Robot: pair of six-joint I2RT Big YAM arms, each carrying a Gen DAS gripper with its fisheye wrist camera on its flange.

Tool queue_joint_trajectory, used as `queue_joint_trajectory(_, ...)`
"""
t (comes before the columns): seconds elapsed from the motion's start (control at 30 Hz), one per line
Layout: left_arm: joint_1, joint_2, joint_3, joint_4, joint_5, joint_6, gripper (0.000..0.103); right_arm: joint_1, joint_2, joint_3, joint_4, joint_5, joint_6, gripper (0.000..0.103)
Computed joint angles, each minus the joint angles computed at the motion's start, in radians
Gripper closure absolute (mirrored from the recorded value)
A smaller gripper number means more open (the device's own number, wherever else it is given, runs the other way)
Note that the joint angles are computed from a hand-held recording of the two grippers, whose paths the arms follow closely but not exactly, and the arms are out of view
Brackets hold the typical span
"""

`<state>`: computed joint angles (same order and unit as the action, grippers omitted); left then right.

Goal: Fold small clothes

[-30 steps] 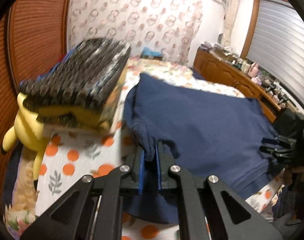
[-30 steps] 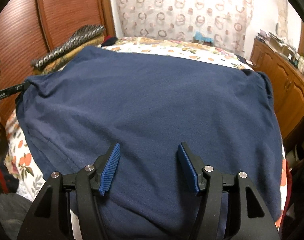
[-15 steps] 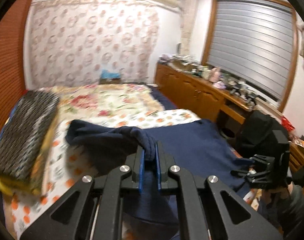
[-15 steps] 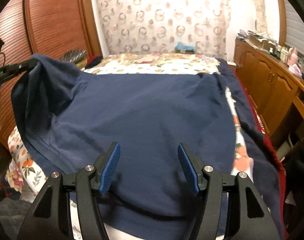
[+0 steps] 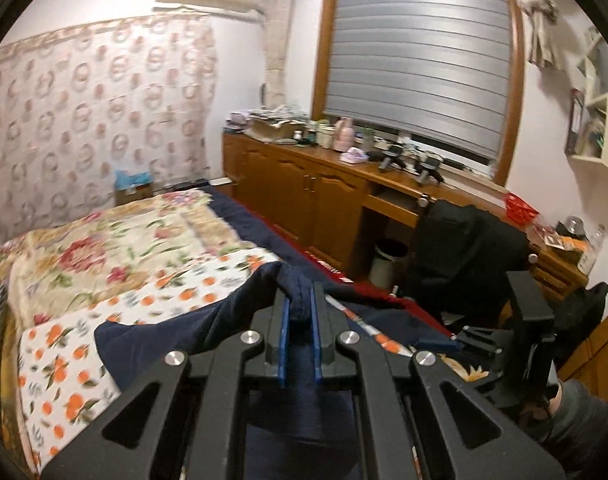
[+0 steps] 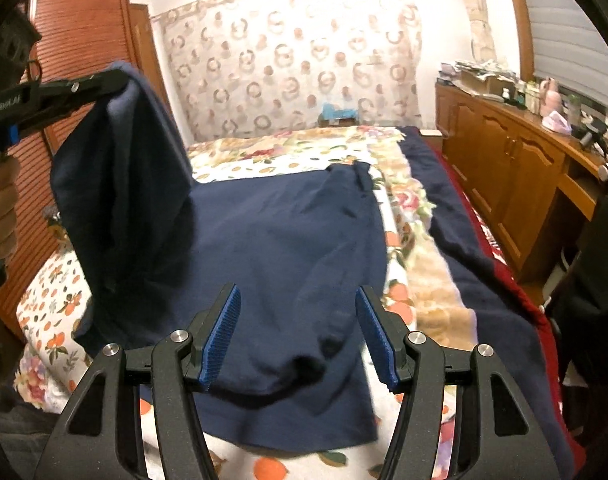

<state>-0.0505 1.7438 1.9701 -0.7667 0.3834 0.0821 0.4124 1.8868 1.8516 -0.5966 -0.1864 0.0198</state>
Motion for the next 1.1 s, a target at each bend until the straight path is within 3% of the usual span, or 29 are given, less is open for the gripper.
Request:
queue_joint_trajectory(0.27, -0.048, 0.116, 0.154, -0.23, 0.006, 0.082, 0.094, -0.025, -0.03, -0.058, 0.02, -0.016, 0.011, 0.042)
queue_joint_trajectory(0.33, -0.057, 0.126, 0.156, -0.252, -0.01, 0.105, 0.077, -0.027, -0.029, -0.058, 0.021, -0.012, 0.014, 0.042)
queue_joint_trajectory(0.43, -0.059, 0.113, 0.127, -0.247, -0.05, 0.113, 0.065, -0.033, -0.022, -0.048, 0.016, -0.013, 0.021, 0.042)
queue_joint_trajectory(0.63, -0.015, 0.082, 0.057, -0.215, -0.064, 0.109, 0.058, -0.035, 0.008, 0.021, -0.007, 0.003, 0.008, 0.042)
queue_joint_trajectory(0.87, 0.039, 0.043, -0.015, -0.175, -0.066, 0.104, 0.054, -0.024, 0.063, 0.14, -0.05, 0.018, -0.019, 0.042)
queue_joint_trajectory(1.1, 0.093, 0.05, -0.043, -0.151, -0.082, 0.09, 0.054, 0.009, 0.158, 0.331, -0.145, 0.016, -0.073, 0.042)
